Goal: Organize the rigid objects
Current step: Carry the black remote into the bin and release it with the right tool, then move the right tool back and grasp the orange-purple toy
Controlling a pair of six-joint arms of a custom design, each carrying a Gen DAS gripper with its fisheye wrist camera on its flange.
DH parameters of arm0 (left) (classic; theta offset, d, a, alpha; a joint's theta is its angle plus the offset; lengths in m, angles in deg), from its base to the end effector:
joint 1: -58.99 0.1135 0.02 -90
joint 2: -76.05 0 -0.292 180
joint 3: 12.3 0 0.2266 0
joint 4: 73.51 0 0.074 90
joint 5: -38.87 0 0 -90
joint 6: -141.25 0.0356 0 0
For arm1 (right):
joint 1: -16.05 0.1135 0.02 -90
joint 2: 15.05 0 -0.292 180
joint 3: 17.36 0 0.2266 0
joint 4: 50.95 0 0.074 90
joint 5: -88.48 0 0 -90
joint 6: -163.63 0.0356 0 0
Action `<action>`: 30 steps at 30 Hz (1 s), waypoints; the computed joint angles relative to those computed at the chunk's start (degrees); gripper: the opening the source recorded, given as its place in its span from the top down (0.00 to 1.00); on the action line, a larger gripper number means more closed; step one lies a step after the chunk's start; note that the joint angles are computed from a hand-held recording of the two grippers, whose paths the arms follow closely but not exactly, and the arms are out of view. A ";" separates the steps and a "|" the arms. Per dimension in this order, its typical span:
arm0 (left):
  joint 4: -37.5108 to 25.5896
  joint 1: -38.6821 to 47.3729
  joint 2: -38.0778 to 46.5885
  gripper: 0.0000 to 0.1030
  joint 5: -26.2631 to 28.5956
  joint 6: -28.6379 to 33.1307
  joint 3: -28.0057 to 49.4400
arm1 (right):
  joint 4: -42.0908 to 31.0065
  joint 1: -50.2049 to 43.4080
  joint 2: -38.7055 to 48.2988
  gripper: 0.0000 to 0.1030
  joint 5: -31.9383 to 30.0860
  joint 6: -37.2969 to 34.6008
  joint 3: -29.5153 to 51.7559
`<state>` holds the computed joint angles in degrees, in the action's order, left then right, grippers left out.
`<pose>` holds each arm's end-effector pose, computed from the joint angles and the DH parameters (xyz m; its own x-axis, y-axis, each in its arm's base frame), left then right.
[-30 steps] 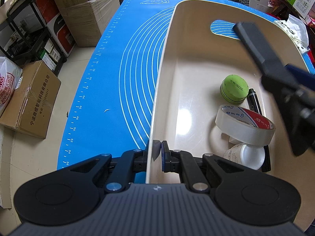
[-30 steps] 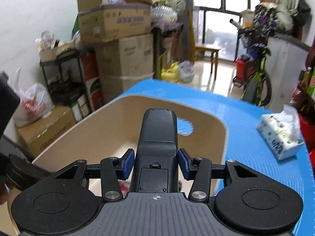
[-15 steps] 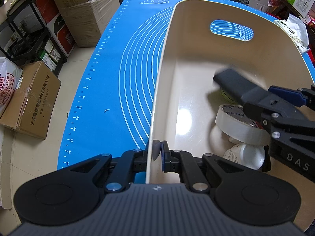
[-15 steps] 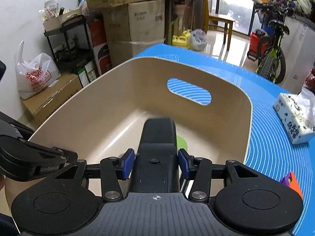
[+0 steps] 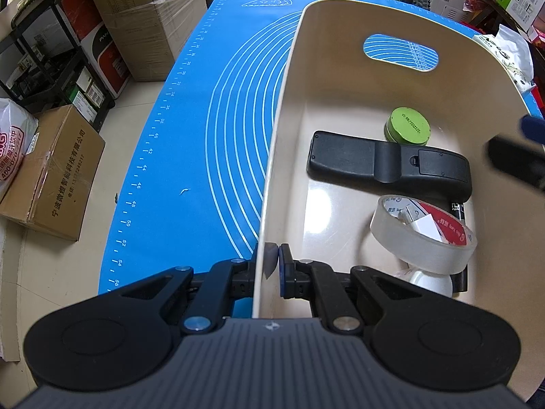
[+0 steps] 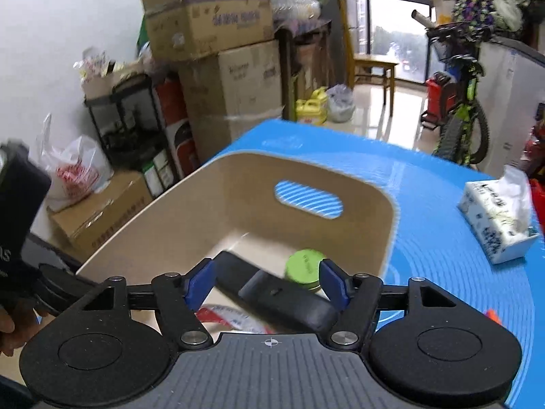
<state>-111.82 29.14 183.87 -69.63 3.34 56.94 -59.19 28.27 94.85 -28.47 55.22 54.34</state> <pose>0.2753 -0.1450 0.1452 -0.8702 -0.3120 -0.3814 -0.3523 0.9351 0.0388 0.3585 0.0942 0.1713 -0.5160 -0.3998 -0.7576 -0.6923 0.7155 0.0940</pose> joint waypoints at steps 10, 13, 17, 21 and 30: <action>0.08 0.08 -0.10 0.91 0.10 -0.03 -0.09 | 1.56 -9.74 -1.21 0.21 -1.40 -0.26 0.55; 0.05 0.12 -0.16 0.91 0.09 0.05 -0.13 | 1.93 -13.61 0.85 0.21 0.03 -2.03 1.14; 0.00 0.10 -0.14 0.91 0.07 0.03 -0.11 | 0.98 -18.09 5.19 0.21 0.70 -2.72 4.23; 0.01 0.10 -0.19 0.91 0.04 0.06 -0.14 | 0.84 -20.47 9.46 0.21 2.65 -4.14 7.29; -0.57 -0.05 -0.13 0.91 -0.20 -0.09 0.20 | 2.51 -20.57 18.86 0.21 7.56 -9.70 13.30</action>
